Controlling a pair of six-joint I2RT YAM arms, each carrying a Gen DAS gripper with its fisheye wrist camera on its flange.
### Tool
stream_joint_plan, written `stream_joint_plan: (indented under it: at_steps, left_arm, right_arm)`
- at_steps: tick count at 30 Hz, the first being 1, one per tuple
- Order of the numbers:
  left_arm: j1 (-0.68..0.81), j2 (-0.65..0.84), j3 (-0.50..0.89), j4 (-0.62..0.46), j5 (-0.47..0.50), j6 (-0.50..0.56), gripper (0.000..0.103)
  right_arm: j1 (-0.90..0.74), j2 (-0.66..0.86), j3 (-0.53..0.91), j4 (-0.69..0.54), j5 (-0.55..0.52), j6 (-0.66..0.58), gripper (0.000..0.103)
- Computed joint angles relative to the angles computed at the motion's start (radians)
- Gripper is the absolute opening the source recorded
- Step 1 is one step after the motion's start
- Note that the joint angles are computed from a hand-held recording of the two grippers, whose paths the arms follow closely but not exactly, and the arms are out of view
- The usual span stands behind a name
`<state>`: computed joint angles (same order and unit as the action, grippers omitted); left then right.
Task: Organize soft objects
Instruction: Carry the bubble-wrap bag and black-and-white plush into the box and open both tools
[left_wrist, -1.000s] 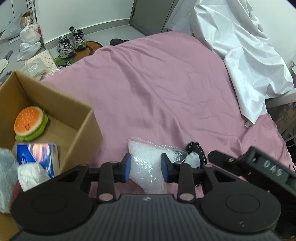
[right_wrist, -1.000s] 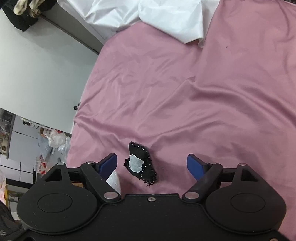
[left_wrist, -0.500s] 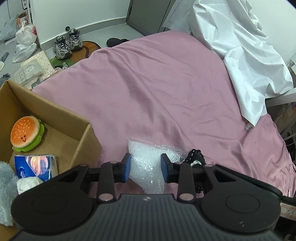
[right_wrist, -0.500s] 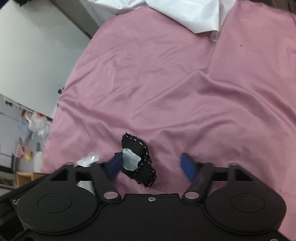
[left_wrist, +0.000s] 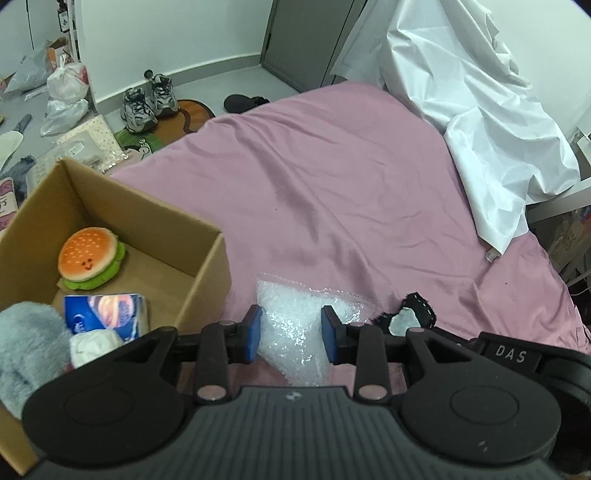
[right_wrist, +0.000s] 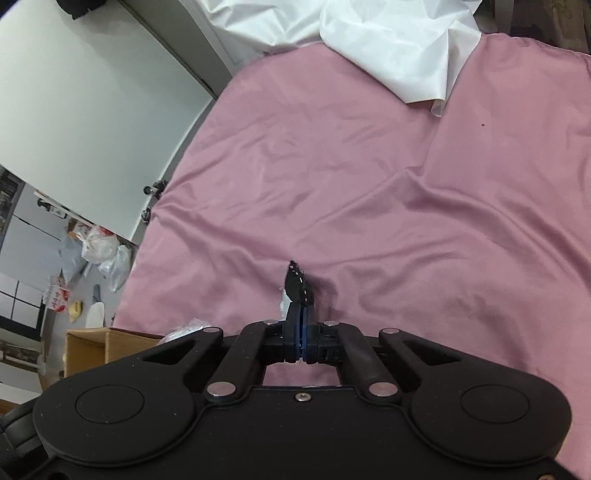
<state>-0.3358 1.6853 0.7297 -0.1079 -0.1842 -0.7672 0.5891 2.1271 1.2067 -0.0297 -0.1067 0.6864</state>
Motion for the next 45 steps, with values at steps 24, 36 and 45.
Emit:
stream_joint_plan:
  at_steps: [24,36,45]
  left_arm:
    - [-0.085,-0.348,-0.102,-0.192,-0.143,-0.077,0.033]
    - [-0.082,-0.492,-0.118,-0.295,-0.191,-0.087,0.033]
    - [-0.024,-0.614,-0.126,-0.372,-0.210,-0.059,0.033]
  right_arm:
    - [0.015,-0.276,-0.246,0.148,-0.010,0.013,0.001]
    - [0.049,-0.385,-0.294,0.162,-0.011,-0.012,0.001]
    - [0.092,-0.412,-0.304,0.176,-0.037,-0.023,0.001]
